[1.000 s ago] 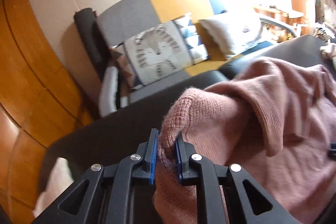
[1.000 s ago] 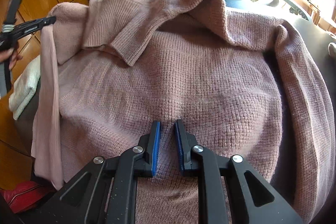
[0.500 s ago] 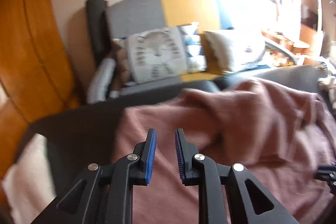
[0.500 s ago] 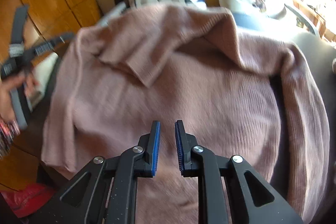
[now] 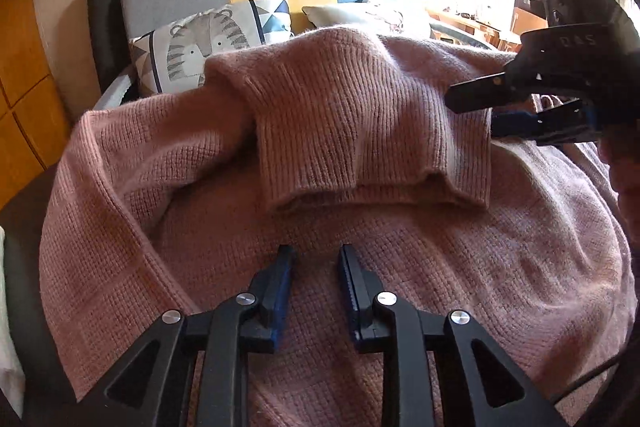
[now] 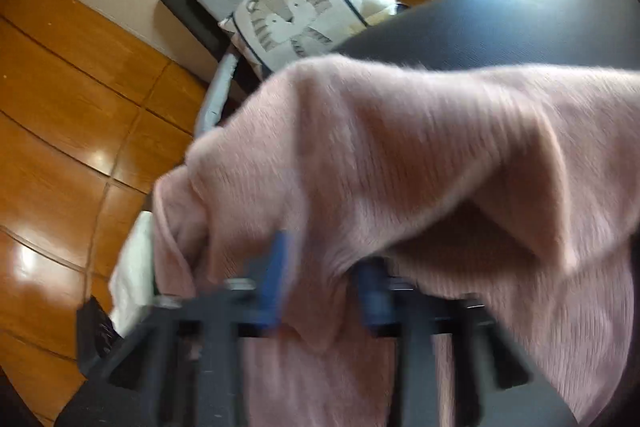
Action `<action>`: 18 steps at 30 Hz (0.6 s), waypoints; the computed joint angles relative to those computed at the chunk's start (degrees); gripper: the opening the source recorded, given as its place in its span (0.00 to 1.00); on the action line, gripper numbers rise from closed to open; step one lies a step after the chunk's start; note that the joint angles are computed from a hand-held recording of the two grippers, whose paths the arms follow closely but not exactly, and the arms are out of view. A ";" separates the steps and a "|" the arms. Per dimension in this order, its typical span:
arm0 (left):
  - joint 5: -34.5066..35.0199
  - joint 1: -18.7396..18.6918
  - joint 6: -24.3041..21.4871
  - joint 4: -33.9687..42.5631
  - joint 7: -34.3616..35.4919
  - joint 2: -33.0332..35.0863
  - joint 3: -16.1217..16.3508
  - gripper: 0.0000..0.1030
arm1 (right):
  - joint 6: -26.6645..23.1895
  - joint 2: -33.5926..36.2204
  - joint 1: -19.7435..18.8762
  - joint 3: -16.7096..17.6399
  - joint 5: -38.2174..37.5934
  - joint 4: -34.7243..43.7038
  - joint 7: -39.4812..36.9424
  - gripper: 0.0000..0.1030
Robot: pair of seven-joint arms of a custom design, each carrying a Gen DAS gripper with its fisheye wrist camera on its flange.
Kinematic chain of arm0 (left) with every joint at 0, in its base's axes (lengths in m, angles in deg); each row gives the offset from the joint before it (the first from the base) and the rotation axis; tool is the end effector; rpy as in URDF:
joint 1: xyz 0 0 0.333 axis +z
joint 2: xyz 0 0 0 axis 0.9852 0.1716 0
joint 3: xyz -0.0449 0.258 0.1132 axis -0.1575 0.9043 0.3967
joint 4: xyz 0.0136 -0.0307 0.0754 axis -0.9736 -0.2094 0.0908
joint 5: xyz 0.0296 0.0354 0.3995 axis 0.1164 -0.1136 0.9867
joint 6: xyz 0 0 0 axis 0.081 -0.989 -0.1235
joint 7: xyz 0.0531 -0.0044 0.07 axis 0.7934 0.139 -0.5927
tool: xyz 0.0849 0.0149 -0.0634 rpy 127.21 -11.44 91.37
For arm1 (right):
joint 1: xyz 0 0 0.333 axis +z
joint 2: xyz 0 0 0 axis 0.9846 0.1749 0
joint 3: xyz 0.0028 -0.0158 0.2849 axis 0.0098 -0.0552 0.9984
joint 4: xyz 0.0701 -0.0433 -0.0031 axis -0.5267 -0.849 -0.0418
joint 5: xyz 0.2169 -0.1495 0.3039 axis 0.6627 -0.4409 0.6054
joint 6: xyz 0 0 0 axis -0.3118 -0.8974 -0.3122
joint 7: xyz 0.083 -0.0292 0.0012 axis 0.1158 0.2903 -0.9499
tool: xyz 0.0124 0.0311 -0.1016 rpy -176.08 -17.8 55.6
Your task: Fold clothes
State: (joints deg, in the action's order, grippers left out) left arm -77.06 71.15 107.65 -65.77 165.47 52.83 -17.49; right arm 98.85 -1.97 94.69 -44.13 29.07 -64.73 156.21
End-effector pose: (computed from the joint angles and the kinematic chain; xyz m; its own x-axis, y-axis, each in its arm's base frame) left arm 0.4784 -0.1911 0.4365 -0.2964 -0.9545 -0.0327 -0.7168 0.2450 -0.6528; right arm 0.5799 0.1788 0.4669 0.0330 -0.7813 -0.6232 -0.8799 0.2731 -0.3889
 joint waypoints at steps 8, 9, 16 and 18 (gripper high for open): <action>2.05 0.74 2.34 -0.78 -1.75 0.55 -0.40 0.24 | -2.09 15.09 -3.19 0.05 -8.39 23.48 5.44 0.07; -0.13 -0.59 2.61 -0.81 0.00 0.75 0.97 0.24 | -2.29 17.15 -3.56 0.12 -10.13 26.29 7.30 0.07; -1.89 0.16 3.94 -0.38 1.37 1.95 0.49 0.25 | -4.51 26.37 -5.63 1.16 -19.76 37.23 15.25 0.09; -2.22 -0.09 4.27 -0.61 1.41 1.90 0.66 0.25 | -5.18 27.39 -6.18 1.54 -21.24 37.88 16.02 0.09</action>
